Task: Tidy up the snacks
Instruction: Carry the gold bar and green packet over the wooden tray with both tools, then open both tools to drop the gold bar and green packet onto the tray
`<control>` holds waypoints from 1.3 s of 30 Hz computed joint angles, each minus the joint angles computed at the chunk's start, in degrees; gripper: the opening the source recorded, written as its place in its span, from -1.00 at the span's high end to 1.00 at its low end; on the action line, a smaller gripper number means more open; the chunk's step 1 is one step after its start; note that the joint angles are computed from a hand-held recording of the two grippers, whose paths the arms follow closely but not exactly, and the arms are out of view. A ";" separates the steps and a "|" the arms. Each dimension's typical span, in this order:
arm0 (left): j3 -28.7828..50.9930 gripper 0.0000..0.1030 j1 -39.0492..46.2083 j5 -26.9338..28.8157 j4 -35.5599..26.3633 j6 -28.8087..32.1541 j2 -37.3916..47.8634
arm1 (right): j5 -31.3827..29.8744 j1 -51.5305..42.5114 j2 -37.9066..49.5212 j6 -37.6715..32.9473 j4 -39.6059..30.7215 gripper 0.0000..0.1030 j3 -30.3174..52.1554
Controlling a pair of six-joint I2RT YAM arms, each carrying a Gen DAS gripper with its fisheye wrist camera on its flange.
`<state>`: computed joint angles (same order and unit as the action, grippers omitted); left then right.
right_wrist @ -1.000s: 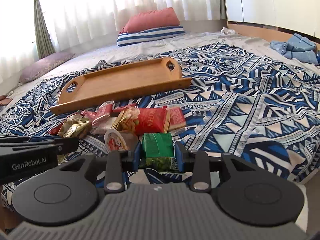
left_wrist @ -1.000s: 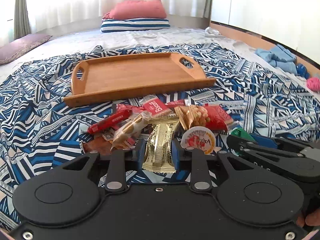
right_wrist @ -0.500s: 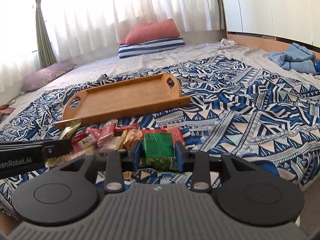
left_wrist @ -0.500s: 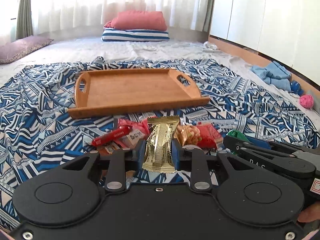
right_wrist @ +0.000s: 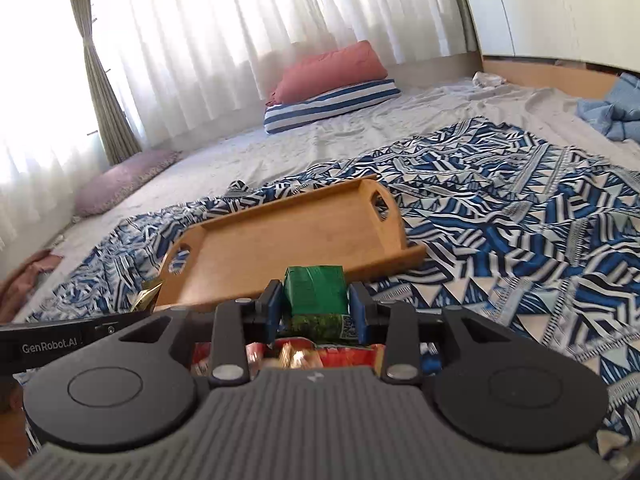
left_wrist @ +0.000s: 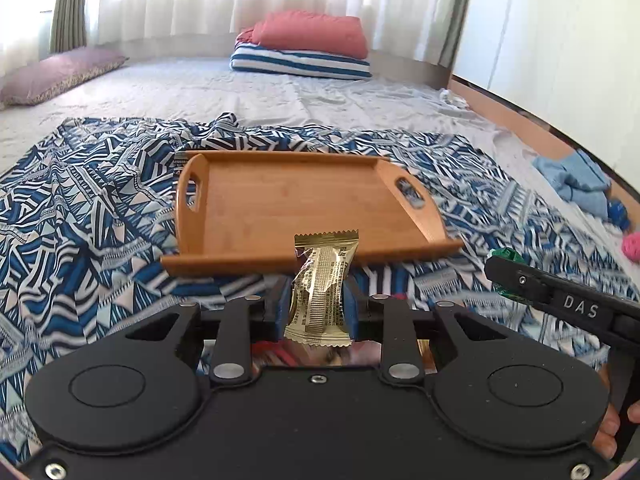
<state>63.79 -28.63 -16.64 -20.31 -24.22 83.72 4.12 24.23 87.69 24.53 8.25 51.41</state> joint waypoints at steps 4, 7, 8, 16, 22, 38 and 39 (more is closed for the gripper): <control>8.14 0.50 5.57 4.30 -3.42 0.75 5.45 | -7.11 -4.10 7.71 2.16 -4.01 0.21 10.60; 15.01 0.50 8.87 7.06 -6.28 1.30 11.15 | -8.96 -5.58 14.38 2.04 -8.45 0.21 19.78; 17.35 0.50 9.84 8.18 -7.15 1.63 13.28 | -9.54 -5.98 16.67 1.78 -9.91 0.21 22.85; 33.55 0.50 14.39 8.98 -11.08 2.28 29.58 | -11.37 -6.95 33.98 -2.55 -19.87 0.21 44.30; 41.99 0.49 15.15 7.07 -12.87 3.15 38.85 | -11.78 -6.59 43.49 -4.60 -26.53 0.20 56.73; 47.64 0.49 13.62 2.78 -12.45 5.80 47.24 | -8.95 -4.90 48.98 -9.38 -29.28 0.30 63.14; 47.68 0.49 13.50 2.56 -12.35 5.99 47.32 | -9.00 -4.92 48.87 -9.34 -29.14 0.30 62.91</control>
<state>111.47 -15.14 -14.08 -32.66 -18.24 131.03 -4.88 19.31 136.56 15.20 -20.89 114.31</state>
